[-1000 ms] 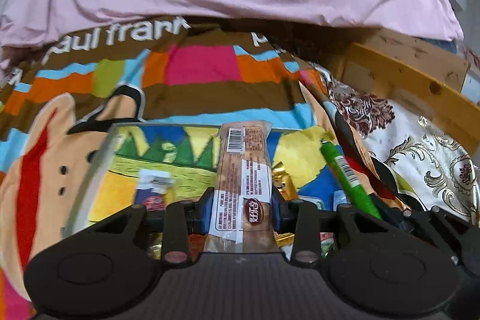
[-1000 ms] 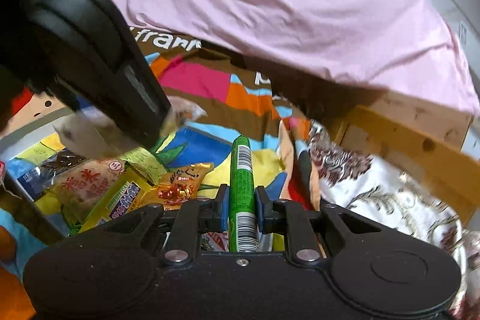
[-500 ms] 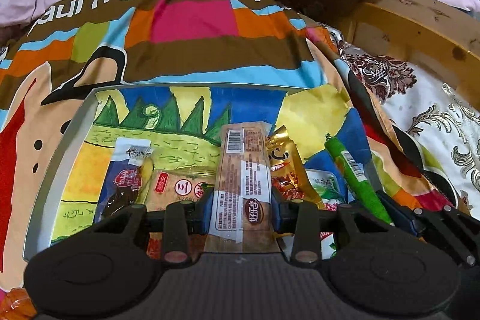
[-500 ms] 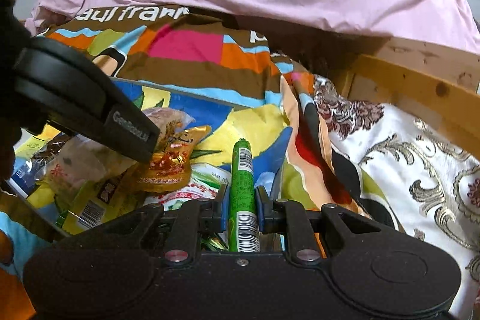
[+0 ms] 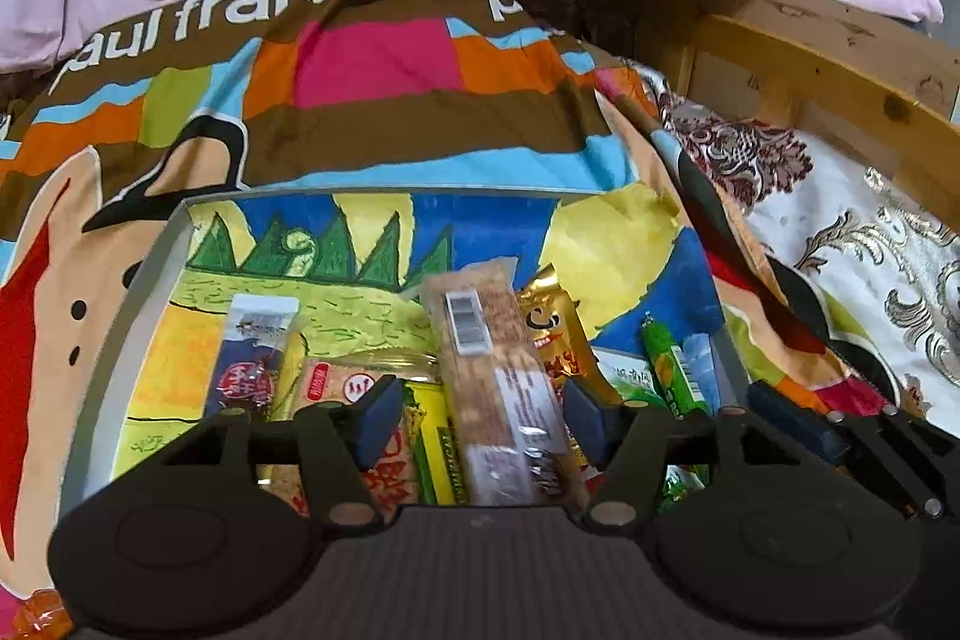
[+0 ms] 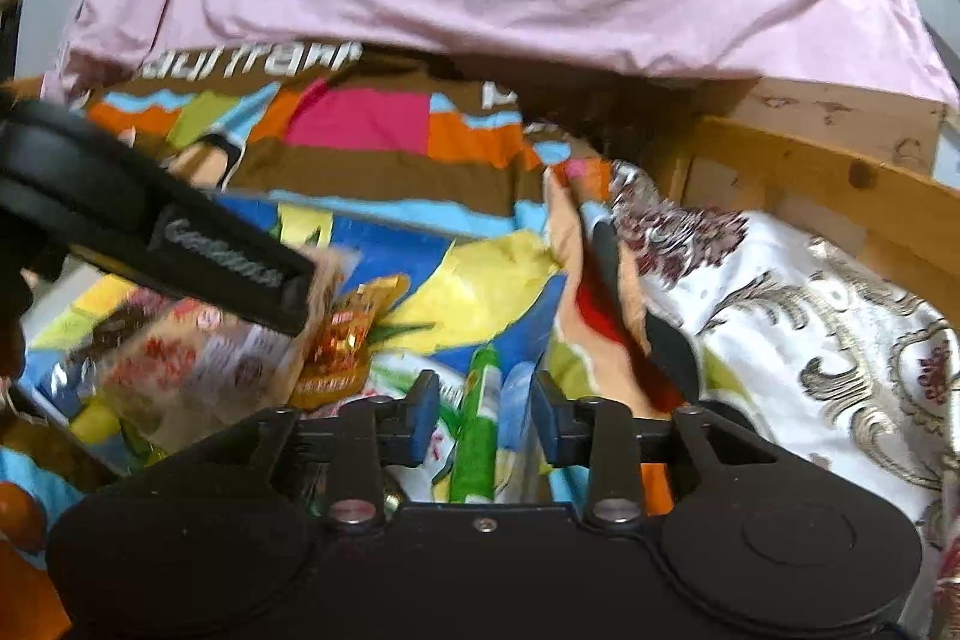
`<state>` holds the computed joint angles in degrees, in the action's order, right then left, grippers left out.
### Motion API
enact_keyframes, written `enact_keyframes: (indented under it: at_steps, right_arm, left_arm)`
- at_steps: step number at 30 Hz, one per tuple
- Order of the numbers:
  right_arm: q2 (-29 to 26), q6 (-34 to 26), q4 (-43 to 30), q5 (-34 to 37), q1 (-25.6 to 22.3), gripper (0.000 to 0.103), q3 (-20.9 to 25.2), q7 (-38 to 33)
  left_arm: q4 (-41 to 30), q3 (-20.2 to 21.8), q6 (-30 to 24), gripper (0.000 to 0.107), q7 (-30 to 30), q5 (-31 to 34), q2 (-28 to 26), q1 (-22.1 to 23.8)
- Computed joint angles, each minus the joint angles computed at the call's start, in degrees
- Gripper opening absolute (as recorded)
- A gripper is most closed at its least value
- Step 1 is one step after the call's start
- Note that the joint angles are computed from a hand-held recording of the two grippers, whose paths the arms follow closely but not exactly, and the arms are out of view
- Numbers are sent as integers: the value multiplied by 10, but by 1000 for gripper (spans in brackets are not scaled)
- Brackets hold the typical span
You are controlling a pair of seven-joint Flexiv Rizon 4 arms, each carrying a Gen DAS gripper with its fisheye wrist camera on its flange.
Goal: Organize snacks
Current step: 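Open both grippers and withdraw them up from the tray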
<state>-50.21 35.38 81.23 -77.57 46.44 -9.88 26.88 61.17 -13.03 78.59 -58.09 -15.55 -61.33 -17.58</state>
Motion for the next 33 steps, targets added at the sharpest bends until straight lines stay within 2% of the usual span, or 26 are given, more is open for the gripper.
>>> enact_keyframes:
  at_steps: [3,4,6,10,15,19,25,29,33]
  right_arm:
    - [24,-14,29,-33,12,57,-6,41]
    - [34,-21,40,-46,15,60,-6,58]
    - [53,-43,61,-70,20,72,1,85]
    - [85,-96,89,-102,26,81,25,114]
    - [107,-136,103,-129,30,95,52,138]
    - [109,-169,99,-129,44,100,67,137]
    - [102,-220,81,-138,80,102,70,133]
    - [90,-243,64,-145,101,102,68,128]
    - [70,-249,36,-142,123,102,65,95]
  left_arm:
    - [33,-25,42,77,9,-2,14,17]
    - [51,-38,68,80,14,-2,19,26]
    - [86,-76,119,84,27,3,30,53]
    - [163,-164,205,92,31,33,48,124]
    - [242,-241,283,102,-13,104,64,209]
    - [296,-286,316,102,-44,170,76,275]
    - [366,-320,354,102,-105,242,101,354]
    - [398,-302,390,103,-141,275,125,377]
    - [424,-295,403,103,-173,314,141,409]
